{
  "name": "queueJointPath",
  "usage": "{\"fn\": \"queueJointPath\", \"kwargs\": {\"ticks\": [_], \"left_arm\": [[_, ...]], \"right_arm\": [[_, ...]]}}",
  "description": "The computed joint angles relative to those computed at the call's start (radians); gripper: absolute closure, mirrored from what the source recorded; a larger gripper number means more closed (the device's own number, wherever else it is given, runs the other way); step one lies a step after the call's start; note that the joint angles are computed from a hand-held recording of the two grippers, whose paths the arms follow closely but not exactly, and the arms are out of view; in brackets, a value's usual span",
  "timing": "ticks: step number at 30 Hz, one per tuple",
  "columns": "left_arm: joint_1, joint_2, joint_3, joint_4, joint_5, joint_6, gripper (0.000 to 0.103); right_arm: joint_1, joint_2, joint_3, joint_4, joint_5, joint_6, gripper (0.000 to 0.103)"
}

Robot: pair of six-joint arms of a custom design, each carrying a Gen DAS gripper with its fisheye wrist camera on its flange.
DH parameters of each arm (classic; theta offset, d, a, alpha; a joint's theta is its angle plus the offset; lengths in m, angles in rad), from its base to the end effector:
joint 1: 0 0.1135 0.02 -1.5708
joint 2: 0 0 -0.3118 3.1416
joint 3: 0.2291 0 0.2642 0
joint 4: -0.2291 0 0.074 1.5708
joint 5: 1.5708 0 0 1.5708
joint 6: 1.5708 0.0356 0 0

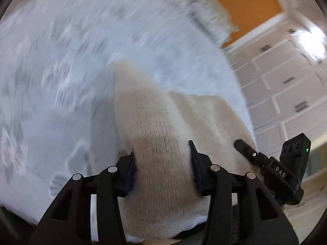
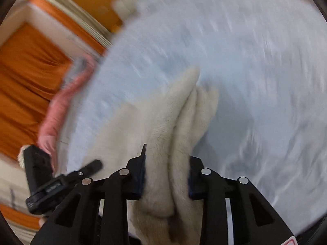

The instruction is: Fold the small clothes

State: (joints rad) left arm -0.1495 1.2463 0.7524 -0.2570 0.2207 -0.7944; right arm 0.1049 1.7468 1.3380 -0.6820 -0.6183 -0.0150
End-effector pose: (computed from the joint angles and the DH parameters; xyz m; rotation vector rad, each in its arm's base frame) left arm 0.2511 -0.0457 0.2657 -0.6540 2.3239 -0.7144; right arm 0.3778 0.0605 0.2819 -0.3543 2.5521 0.8478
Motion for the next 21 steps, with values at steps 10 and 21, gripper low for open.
{"fn": "queueJointPath", "kwargs": {"ticks": [10, 21], "left_arm": [[-0.176, 0.172, 0.009, -0.089, -0.271, -0.025, 0.054], [-0.436, 0.224, 0.155, -0.395, -0.621, -0.11, 0.043]], "right_arm": [[-0.084, 0.126, -0.051, 0.013, 0.206, -0.03, 0.072], [0.022, -0.046, -0.286, 0.103, 0.43, -0.183, 0.071]]}}
